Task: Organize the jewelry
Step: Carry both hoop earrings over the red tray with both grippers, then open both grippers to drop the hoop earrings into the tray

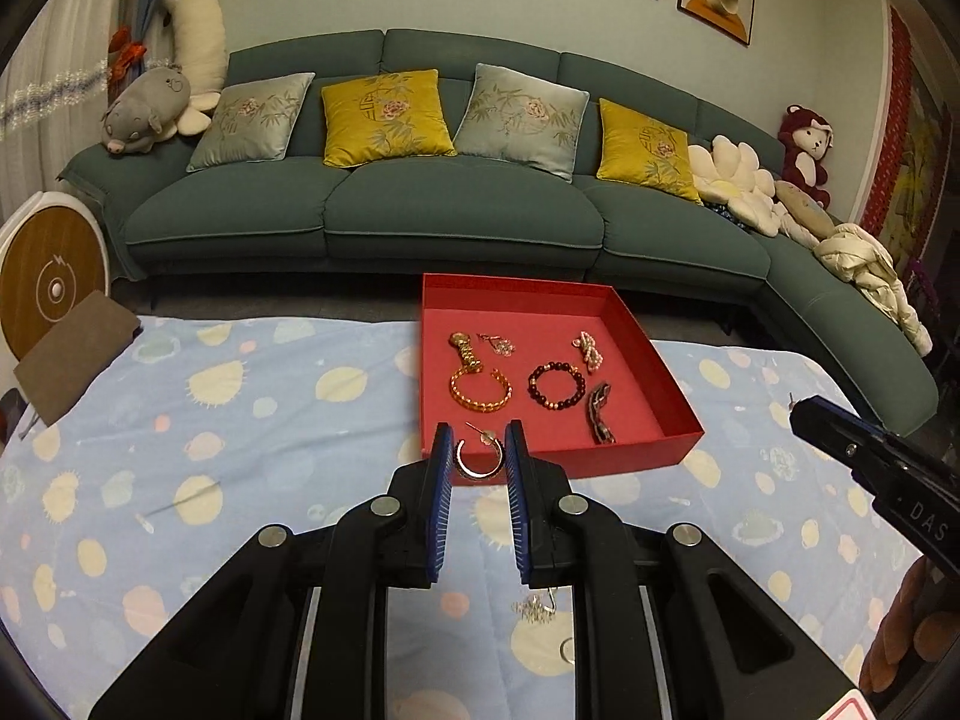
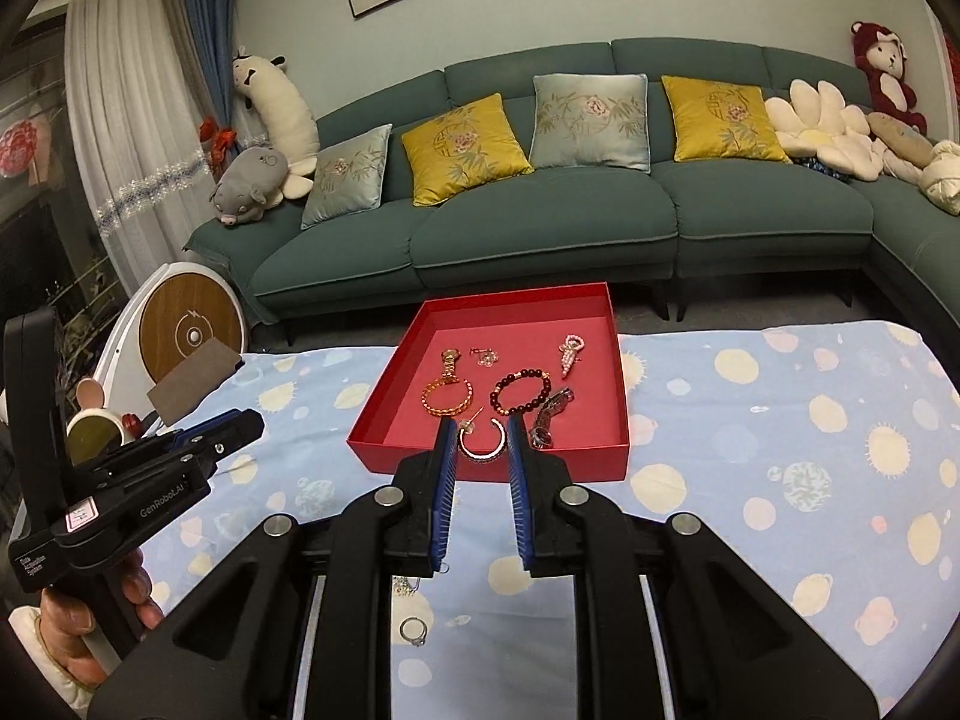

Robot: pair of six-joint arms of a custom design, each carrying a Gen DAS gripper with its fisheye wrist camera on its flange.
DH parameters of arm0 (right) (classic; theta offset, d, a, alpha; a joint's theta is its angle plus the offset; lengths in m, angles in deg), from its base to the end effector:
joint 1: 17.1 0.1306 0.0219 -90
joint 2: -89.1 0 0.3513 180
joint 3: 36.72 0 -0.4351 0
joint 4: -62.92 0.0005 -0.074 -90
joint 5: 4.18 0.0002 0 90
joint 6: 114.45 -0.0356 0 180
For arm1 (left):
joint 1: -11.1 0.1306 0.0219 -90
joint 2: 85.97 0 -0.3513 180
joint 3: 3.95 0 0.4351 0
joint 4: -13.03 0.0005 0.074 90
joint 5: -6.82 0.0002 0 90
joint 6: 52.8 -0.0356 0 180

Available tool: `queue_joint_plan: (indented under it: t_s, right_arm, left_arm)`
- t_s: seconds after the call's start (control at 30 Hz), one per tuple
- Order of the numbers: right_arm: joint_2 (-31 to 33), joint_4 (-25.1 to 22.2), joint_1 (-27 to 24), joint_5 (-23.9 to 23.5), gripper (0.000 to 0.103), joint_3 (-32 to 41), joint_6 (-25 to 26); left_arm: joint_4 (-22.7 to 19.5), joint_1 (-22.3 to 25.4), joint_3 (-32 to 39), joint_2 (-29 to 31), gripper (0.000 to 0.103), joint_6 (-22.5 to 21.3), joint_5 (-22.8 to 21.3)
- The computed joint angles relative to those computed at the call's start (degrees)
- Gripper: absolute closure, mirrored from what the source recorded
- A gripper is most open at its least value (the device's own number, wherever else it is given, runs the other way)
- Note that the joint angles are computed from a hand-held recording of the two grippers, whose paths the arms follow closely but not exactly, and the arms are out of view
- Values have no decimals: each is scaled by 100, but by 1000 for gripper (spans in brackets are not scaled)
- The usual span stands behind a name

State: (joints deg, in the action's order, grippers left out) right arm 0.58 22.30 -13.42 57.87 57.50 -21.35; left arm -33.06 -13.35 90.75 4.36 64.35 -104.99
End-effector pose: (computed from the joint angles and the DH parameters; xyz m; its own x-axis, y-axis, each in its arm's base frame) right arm 0.5465 0.0514 0.4377 -0.5888 -0.0857 -0.8037 -0.4584 0.8544 0.2447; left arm 0.4946 -0.2109 0.4437 -0.5992 -0.1929 -0.7770 -0.1591 0.9799 -0.1206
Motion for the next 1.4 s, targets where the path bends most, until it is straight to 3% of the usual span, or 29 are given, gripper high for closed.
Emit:
queue_joint_plan:
  t_s: [0.1,0.6,0.87,0.97,1.03,1.1,1.27,1.4]
  right_arm:
    - [394,-180,5,4,87,406,-51]
    - [2564,-915,214,575,87,2690,-248]
    - [3281,-1107,285,718,87,3328,-303]
    - [3470,-1128,292,641,85,3522,-349]
    - [3382,-963,289,615,78,3405,-381]
    - [3142,-624,274,681,67,3122,-494]
    - [2290,-80,99,312,60,2407,-712]
    - [1384,129,-104,-13,49,1785,-820]
  left_arm:
    - [-40,117,435,387,88,-155,154]
    - [-545,644,2236,2250,88,-40,975]
    - [-707,745,2740,2894,88,-46,1302]
    - [-738,788,2856,3005,84,62,1458]
    - [-792,815,2904,3013,63,228,1444]
    - [-634,815,2776,2871,60,338,1362]
    - [-277,776,2207,2077,60,299,1135]
    - [-222,611,1650,1178,47,134,675]
